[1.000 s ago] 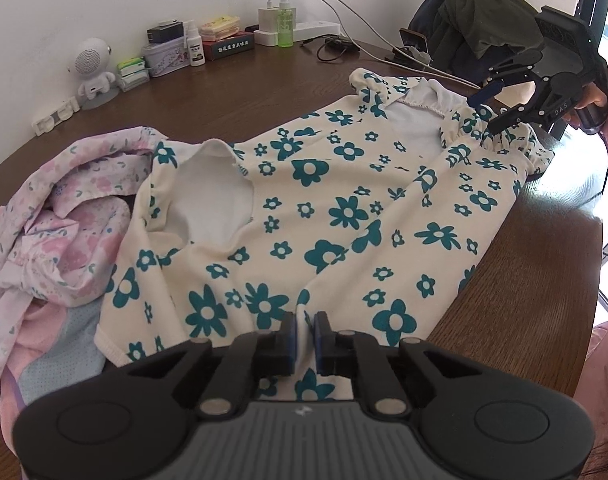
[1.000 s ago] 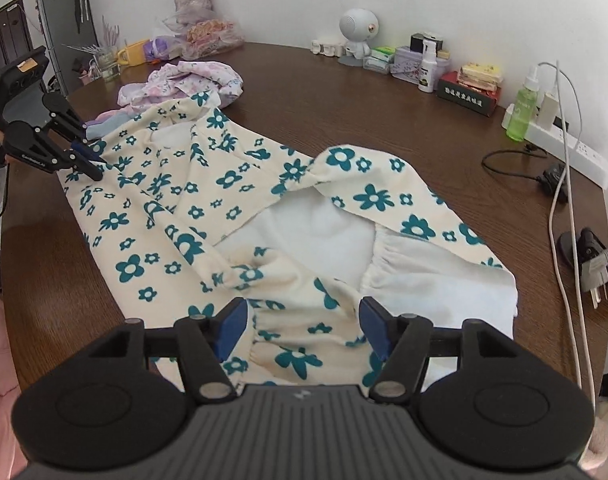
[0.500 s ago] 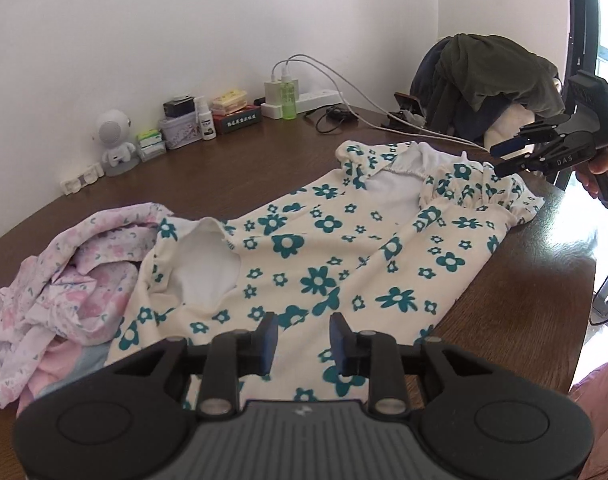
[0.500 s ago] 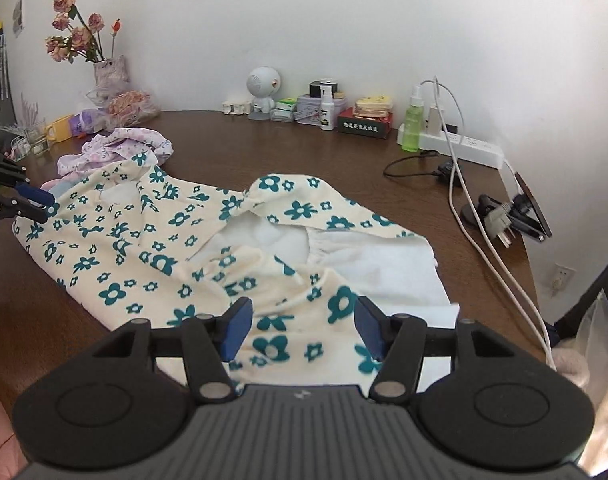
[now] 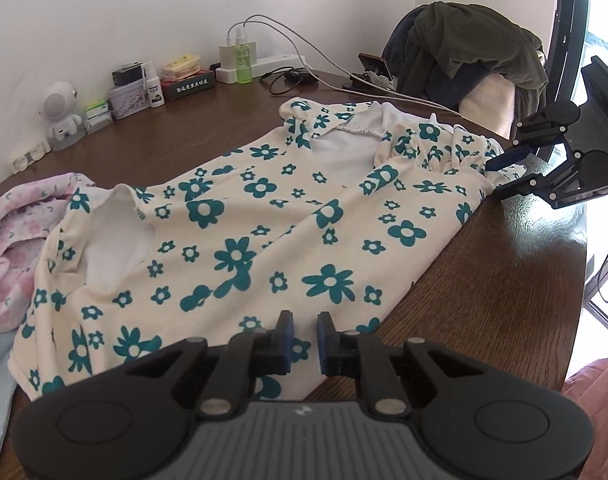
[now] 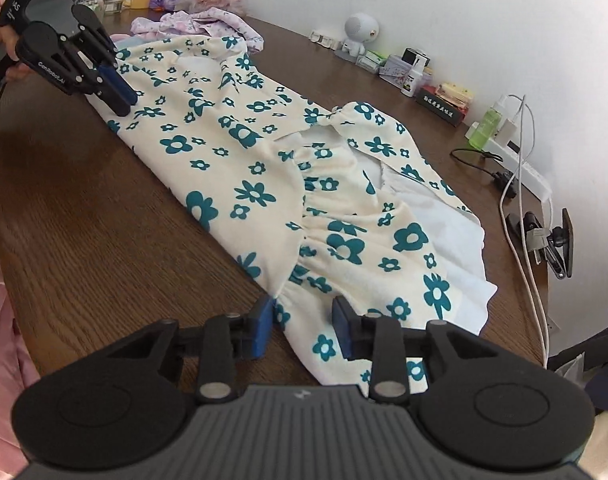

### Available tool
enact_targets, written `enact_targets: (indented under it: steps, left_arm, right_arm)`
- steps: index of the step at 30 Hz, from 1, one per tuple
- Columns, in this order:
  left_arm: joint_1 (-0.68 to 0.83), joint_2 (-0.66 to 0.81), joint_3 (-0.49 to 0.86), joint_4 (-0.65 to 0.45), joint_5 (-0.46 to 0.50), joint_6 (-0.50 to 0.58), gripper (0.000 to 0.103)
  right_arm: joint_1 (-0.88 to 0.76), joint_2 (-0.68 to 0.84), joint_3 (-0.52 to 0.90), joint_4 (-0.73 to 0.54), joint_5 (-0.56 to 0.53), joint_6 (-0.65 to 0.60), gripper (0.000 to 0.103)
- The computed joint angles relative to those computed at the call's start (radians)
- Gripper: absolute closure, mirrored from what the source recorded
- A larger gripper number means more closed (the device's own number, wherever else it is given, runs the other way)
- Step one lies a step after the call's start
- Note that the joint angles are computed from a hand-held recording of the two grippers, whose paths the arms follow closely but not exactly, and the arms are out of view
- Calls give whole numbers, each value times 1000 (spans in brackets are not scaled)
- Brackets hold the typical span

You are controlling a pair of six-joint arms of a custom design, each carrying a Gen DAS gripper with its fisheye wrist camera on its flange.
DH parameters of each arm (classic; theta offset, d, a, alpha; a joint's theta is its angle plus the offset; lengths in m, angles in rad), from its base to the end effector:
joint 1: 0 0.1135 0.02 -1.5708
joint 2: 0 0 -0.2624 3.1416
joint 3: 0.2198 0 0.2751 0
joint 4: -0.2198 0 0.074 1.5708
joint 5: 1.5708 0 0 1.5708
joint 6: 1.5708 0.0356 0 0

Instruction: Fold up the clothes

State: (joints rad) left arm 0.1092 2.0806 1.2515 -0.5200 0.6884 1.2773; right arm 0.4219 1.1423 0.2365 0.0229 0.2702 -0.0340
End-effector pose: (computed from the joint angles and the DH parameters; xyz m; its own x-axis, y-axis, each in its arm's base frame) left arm 0.3961 0.0207 0.0861 -0.2282 0.7186 -0.6569 0.9441 0.3282 0.0312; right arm 0.1796 0.0702 0.0942 -0.6963 -0.3484 -0.6275 -0.2638 0.9373 -0.2277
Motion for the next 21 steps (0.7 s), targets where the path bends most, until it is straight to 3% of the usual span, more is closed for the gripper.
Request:
enact_targets:
  steps: [2, 11, 16, 18, 19, 20, 21]
  left_arm:
    - [-5, -4, 2, -6, -15, 1, 91]
    - [-20, -21, -3, -9, -59, 13, 91]
    - [-19, -22, -5, -7, -55, -6, 90]
    - [-14, -25, -8, -12, -42, 4, 89]
    - [-8, -27, -7, -24, -30, 17, 84]
    - [2, -30, -6, -37, -13, 27, 81]
    - [16, -33, -3, -57, 9, 41, 78]
  right_arm:
    - [-85, -25, 10, -47, -89, -83, 92]
    - [-462, -56, 97, -306, -278, -386, 99]
    - [-543, -98, 70, -312, -336, -393, 99]
    - [-560, -143, 51, -320, -351, -373, 93]
    - [-578, -182, 35, -328, -368, -365, 84]
    - [-615, -242, 11, -340, -401, -351, 68]
    - [-657, -305, -12, -357, -440, -337, 62]
